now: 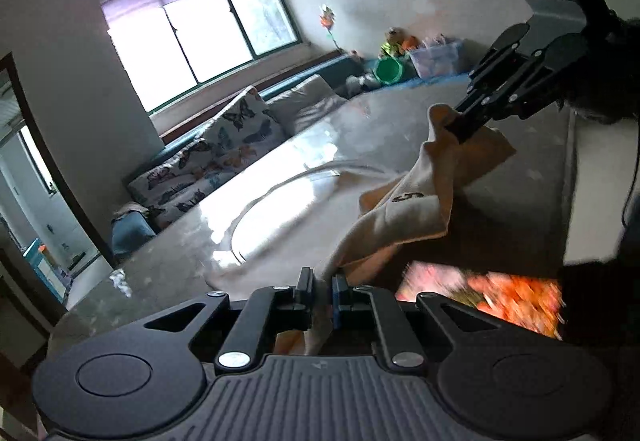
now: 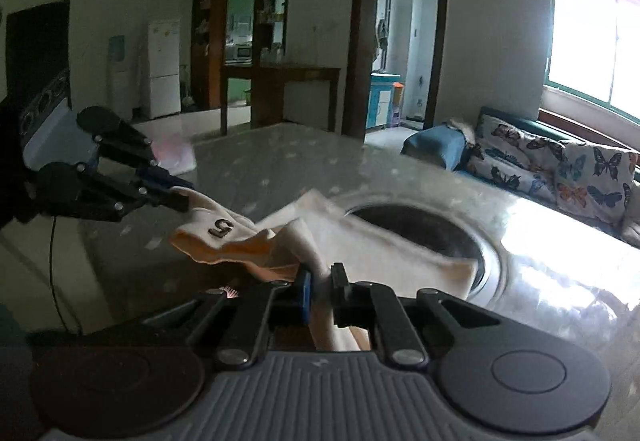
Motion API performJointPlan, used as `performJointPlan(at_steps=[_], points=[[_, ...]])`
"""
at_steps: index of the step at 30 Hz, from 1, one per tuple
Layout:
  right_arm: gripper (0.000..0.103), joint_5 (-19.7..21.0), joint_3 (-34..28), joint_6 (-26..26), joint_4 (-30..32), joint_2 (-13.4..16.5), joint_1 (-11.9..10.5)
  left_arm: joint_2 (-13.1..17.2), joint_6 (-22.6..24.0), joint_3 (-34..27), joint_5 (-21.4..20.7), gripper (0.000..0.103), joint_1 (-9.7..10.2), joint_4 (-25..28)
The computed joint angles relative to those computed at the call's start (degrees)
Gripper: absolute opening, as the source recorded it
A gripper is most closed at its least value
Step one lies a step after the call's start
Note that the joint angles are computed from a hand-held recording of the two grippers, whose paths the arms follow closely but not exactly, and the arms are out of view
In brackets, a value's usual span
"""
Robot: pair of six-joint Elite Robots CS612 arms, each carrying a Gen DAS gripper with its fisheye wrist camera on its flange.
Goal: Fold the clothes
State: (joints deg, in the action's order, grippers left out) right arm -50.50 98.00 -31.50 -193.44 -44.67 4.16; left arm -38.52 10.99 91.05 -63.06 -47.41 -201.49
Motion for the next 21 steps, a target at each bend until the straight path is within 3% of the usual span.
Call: performJointPlan(at_steps=[4,10,13,15,16,21], points=[[0.008,-1.0,-8.8,0.2,6.4,2.8,0.5,2.2,3.6,-5.9,0.4,0.010,2.16,1.6],[0.009,-6.0,-24.8,-2.3,17.0,10.3,2.4,8.8,5.5,-19.4,0.0,0.010,6.06,10.8],[0.012,-10.1,-32.5,-1.2,20.2,15.5,3.8,12.8,2.4,-25.9,1.3,0.013,7.48,17.0],[0.022,-12.9,-36.2,0.9,22.0,18.4,4.4,14.7,-2.2,-29.2,1.0,0.015,8.23,22.0],[0.022,-14.2,-37.5,2.4,22.1,19.6,4.7,15.4,-3.9,-30.2,1.2,0.018,8.42,23.4],[0.024,-14.6,-36.1,10.8,18.1,20.1,3.8,15.2,-9.7,-28.7,2.5,0.043,8.77,21.4]])
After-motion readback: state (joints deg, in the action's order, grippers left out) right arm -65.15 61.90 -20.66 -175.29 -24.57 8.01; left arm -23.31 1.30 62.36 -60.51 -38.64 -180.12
